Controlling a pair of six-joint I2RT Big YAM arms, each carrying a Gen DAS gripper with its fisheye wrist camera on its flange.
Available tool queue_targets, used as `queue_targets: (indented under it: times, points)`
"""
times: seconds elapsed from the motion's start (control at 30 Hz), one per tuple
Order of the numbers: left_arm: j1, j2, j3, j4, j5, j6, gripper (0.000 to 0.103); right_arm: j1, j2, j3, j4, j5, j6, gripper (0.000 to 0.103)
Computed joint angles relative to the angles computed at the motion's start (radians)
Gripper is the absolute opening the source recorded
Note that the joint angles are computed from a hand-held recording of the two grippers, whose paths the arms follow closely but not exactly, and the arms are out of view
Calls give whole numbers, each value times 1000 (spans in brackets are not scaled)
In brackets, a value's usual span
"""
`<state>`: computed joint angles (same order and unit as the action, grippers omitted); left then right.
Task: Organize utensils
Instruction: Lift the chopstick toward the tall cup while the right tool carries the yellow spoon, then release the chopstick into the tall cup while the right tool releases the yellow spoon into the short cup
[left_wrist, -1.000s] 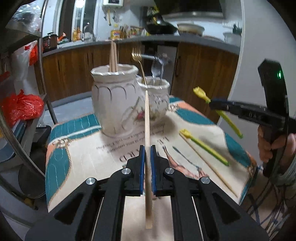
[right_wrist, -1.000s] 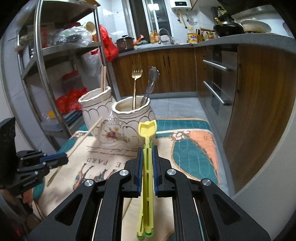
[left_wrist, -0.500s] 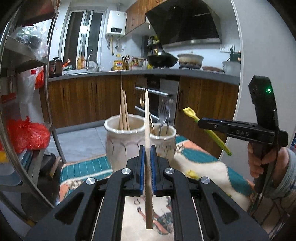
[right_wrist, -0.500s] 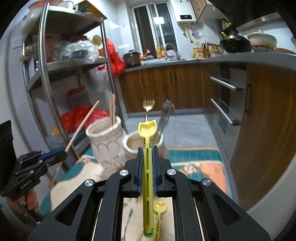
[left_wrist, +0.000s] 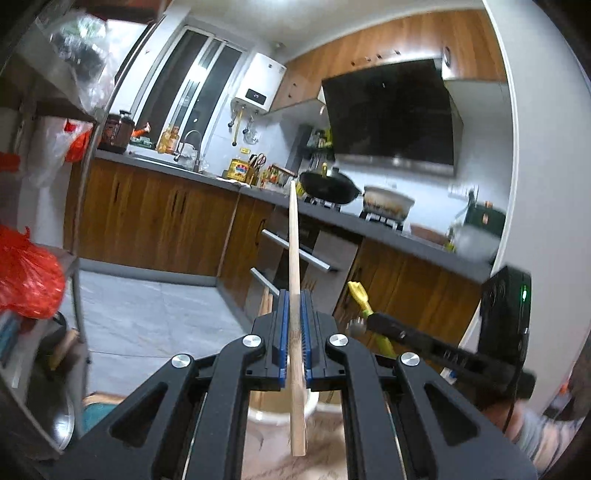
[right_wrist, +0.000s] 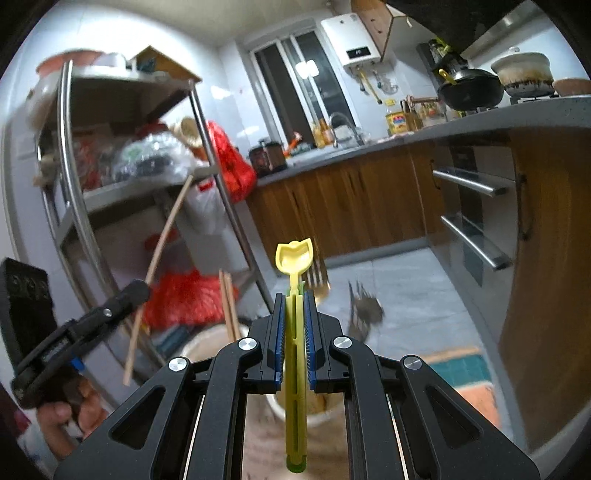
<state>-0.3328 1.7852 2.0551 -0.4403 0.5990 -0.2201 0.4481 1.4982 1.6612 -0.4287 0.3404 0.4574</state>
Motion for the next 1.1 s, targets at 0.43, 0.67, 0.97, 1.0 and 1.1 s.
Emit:
queue_targets:
  times: [0.43, 0.67, 0.97, 1.0, 1.1]
  points:
    - [-38, 63, -7, 103, -136, -28, 6, -22, 96, 13, 164, -1, -21, 11]
    - [-30, 48, -63, 148, -148, -34, 6, 6, 132, 38, 133, 88, -150, 11]
    - [-34, 13, -121, 144, -165, 50, 6, 13, 134, 59, 68, 116, -198, 11]
    - [-34, 8, -132, 146, -164, 56, 6, 15, 133, 58, 68, 122, -206, 11]
    - [-34, 1, -143, 139, -167, 76, 6, 19, 127, 48, 57, 131, -220, 11]
